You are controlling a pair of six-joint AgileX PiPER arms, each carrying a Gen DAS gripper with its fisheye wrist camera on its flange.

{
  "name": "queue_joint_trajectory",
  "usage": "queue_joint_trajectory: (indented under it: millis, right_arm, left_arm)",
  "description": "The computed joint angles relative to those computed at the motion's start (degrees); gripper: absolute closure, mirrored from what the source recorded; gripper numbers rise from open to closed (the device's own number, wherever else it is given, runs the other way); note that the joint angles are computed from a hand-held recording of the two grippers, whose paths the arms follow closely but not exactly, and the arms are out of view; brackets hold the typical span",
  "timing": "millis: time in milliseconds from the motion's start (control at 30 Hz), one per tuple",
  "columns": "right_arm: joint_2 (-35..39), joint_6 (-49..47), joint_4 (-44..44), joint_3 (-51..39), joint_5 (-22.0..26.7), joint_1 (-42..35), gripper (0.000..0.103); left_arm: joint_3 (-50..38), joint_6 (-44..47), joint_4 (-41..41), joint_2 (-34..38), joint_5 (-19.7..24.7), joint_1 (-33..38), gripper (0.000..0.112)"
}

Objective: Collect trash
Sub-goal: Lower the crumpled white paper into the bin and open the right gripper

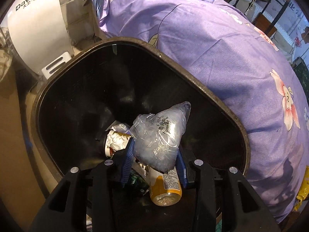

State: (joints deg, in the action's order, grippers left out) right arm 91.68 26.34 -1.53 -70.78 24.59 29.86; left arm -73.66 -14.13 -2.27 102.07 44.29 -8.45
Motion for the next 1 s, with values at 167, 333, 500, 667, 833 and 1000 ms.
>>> queue_joint_trajectory:
  millis: [167,333,500,667,833,1000]
  right_arm:
    - [0.2,-0.2,0.3,0.0,-0.1,0.1,0.073]
    - [0.8,-1.5,2.0,-0.2,-0.3,0.0,0.073]
    - [2.2,-7.0,6.8,-1.3,-0.4,0.0,0.073]
    - [6.6,-19.1,18.3,-5.4,0.4,0.3,0.073]
    - [14.8,-29.3,28.3,-13.5,4.4,1.6,0.073]
    - [23.9,-34.2,34.3,-23.9,10.4,3.1,0.073]
  left_arm:
    - [-1.1,-0.4,1.9,1.6,2.3,-0.3,0.06]
    - [-0.8,-0.5,1.7,2.0,2.8,0.0,0.043]
    - [1.8,-2.4,3.9,-0.9,-0.2,-0.5,0.04]
    - [2.5,-9.4,11.9,-3.9,-2.4,-2.7,0.036]
    - [2.4,-14.5,17.4,-6.9,-3.2,-3.3,0.031]
    - [2.1,-16.2,18.7,-8.7,-3.9,-1.1,0.03]
